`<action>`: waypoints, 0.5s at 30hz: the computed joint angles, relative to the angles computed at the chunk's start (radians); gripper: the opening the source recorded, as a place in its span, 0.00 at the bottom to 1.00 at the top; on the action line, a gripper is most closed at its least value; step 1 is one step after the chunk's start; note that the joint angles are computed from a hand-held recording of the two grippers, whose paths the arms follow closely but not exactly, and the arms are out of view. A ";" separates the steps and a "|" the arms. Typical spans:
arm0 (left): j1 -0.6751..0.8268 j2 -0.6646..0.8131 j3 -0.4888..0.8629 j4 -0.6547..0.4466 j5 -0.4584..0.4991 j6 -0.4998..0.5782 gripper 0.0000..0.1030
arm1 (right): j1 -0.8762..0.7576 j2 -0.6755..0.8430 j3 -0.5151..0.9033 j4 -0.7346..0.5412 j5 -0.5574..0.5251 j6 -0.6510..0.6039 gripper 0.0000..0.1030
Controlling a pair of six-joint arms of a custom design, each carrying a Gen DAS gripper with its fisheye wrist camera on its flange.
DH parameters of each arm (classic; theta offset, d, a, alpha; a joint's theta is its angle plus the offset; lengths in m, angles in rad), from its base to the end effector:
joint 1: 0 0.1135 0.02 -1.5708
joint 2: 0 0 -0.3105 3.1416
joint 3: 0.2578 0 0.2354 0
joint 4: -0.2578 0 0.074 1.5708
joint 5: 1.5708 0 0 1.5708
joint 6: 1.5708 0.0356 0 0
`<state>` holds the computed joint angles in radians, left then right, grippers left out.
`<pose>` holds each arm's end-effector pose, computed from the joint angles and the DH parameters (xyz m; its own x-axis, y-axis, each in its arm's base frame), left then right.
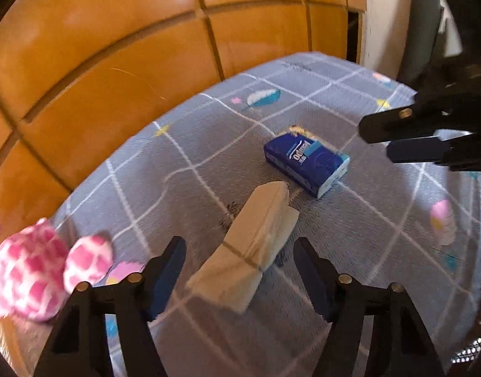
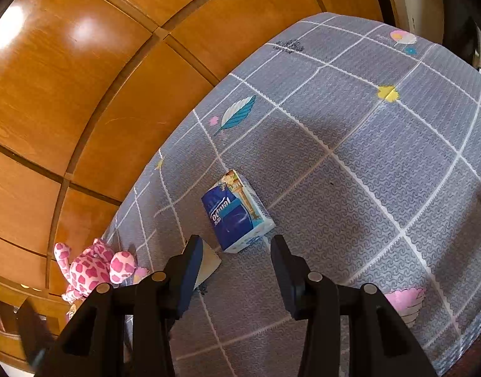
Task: Organize soft objects
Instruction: 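Grasp the beige rolled cloth with the left gripper while the right grasps the blue tissue packet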
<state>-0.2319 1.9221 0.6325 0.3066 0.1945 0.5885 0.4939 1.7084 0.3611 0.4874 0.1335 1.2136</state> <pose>0.2983 -0.0775 0.1124 -0.4906 0.6755 -0.5505 0.7239 0.6676 0.1740 0.2161 0.1110 0.1296 -0.6018 0.7306 -0.3227 0.4876 0.6561 0.5761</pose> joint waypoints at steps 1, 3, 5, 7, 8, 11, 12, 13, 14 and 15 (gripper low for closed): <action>-0.013 0.028 0.017 0.005 -0.010 0.001 0.69 | -0.003 0.003 -0.003 0.009 -0.005 0.000 0.44; -0.036 0.075 0.045 0.005 -0.033 0.007 0.68 | -0.005 0.009 -0.005 0.022 -0.013 0.001 0.44; -0.045 0.120 0.074 -0.005 -0.041 0.001 0.59 | -0.010 0.014 -0.006 0.034 -0.026 -0.003 0.44; -0.030 0.124 0.107 -0.070 0.012 -0.036 0.48 | -0.015 0.019 -0.008 0.045 -0.035 -0.006 0.44; -0.030 0.118 0.101 -0.068 0.012 -0.047 0.43 | -0.015 0.020 -0.008 0.049 -0.037 -0.006 0.44; -0.002 0.072 0.049 -0.055 0.058 -0.064 0.42 | -0.014 0.020 -0.013 0.055 -0.030 -0.004 0.44; 0.014 0.042 0.014 -0.042 0.071 -0.072 0.42 | -0.013 0.019 -0.013 0.057 -0.027 -0.005 0.44; 0.026 0.017 -0.013 -0.033 0.079 -0.081 0.42 | -0.012 0.018 -0.014 0.057 -0.025 -0.005 0.44; 0.049 -0.014 -0.043 -0.035 0.099 -0.089 0.42 | -0.011 0.018 -0.013 0.054 -0.023 -0.005 0.44; 0.081 -0.050 -0.079 -0.035 0.121 -0.097 0.42 | -0.011 0.018 -0.012 0.050 -0.022 -0.005 0.44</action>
<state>-0.1507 1.8721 0.5534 0.2715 0.3150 0.4916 0.4831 1.7268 0.3495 0.5371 0.1112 1.2083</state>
